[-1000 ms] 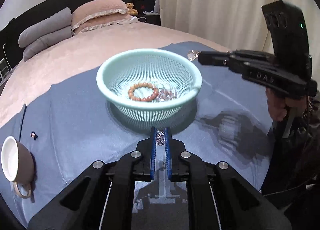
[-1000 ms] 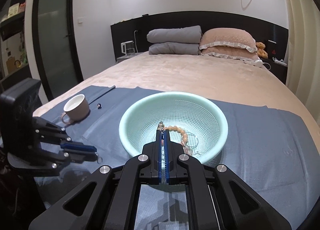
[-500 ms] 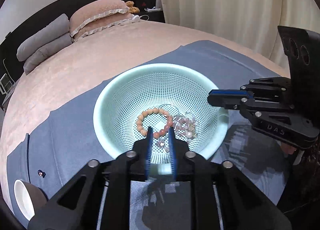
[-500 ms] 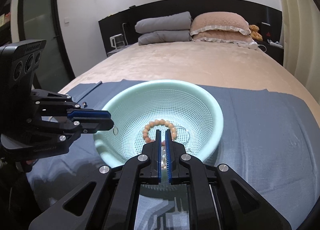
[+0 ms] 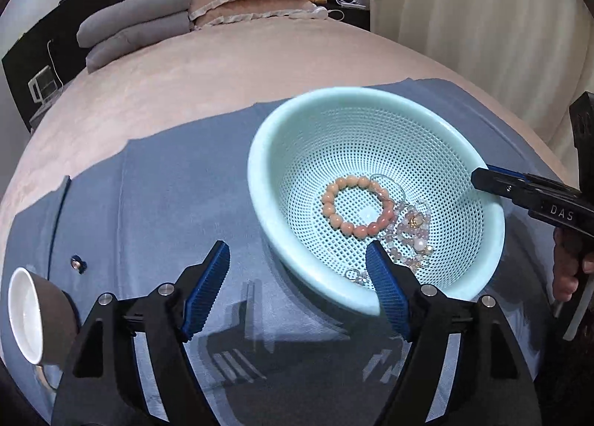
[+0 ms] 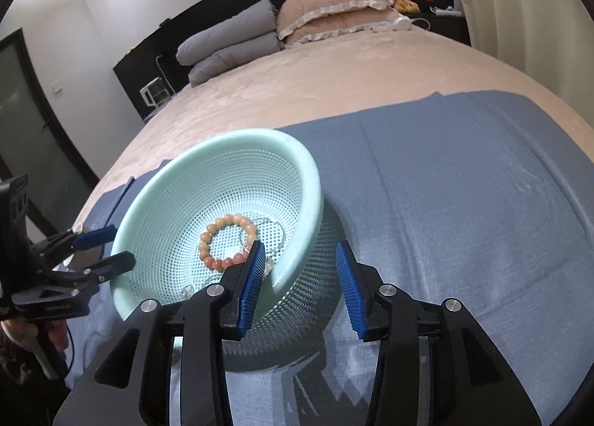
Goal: Organize jewelry
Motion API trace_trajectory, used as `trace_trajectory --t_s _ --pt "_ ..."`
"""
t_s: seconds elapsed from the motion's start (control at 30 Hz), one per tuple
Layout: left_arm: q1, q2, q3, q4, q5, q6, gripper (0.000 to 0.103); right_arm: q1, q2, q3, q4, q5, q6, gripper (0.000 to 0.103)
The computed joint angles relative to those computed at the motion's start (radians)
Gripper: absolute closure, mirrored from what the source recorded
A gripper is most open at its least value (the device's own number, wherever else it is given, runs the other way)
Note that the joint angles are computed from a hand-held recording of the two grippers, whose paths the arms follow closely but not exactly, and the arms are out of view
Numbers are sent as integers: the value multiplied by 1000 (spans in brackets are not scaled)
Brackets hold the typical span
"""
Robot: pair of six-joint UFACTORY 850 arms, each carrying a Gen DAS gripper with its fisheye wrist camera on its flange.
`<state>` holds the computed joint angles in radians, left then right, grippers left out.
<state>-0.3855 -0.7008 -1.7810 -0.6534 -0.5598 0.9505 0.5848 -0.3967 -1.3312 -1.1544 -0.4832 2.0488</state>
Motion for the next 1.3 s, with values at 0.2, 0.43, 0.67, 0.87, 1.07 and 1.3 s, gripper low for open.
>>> trace_trajectory --t_s 0.2,0.43,0.67,0.87,1.07,1.3 --pt "-17 -1 21 -35 -30 26 40 12 -19 -35 115 30 -140 75" --pt "-4 34 66 -60 -28 9 40 37 4 -23 103 32 -133 74" --pt "13 135 200 -136 25 137 40 86 20 -20 96 1 -132 73" --pt "29 194 287 -173 41 181 40 134 30 -8 94 -24 -112 72" --pt "45 223 347 -195 41 209 40 160 30 5 106 -23 -109 72" --pt "50 243 384 -247 87 265 27 163 27 15 88 -17 -80 65"
